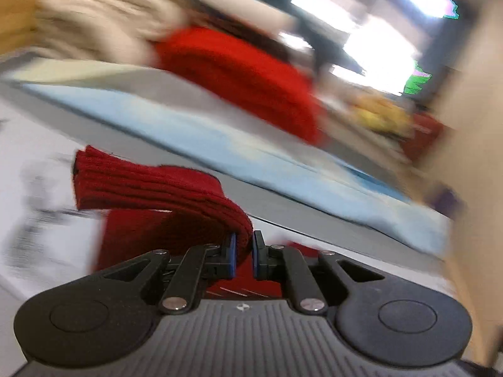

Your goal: Fold small clothes

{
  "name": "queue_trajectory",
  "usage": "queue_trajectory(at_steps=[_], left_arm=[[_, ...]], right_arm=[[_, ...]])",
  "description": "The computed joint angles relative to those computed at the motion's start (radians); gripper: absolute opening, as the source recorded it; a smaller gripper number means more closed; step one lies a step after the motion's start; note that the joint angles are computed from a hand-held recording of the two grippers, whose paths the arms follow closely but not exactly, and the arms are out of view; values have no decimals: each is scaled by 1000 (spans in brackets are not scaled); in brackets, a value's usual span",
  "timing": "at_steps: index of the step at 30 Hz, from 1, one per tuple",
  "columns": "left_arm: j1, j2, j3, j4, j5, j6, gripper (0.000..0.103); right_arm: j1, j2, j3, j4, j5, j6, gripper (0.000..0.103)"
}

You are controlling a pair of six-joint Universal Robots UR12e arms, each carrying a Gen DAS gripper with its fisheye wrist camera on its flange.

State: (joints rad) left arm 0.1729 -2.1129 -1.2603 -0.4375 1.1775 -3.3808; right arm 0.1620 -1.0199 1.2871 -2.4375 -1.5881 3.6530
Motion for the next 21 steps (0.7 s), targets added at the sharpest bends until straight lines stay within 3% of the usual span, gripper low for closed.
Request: queue_trajectory(at_steps=[2, 4, 7, 9, 13, 17, 21], left_arm=[[-9, -18, 34, -140, -194, 94, 15], [-19, -31, 50, -222, -252, 112, 17], [-23, -49, 84, -284, -175, 33, 17], [-20, -58, 100, -294, -81, -26, 17], [-15, -81, 154, -365, 75, -63, 17], [5, -96, 179, -389, 107, -107, 17], [8, -94, 178, -379, 116, -91, 17]], right_arm=[[-2, 1, 1, -2, 9, 4, 52], [-1, 4, 1, 0, 14, 5, 52], [-5, 7, 0, 13, 29, 23, 52], [-8, 9, 2, 17, 32, 42, 52], [-14, 17, 3, 17, 48, 72, 52], [-29, 26, 17, -10, 112, 157, 52], [-44, 43, 31, -60, 158, 283, 49]])
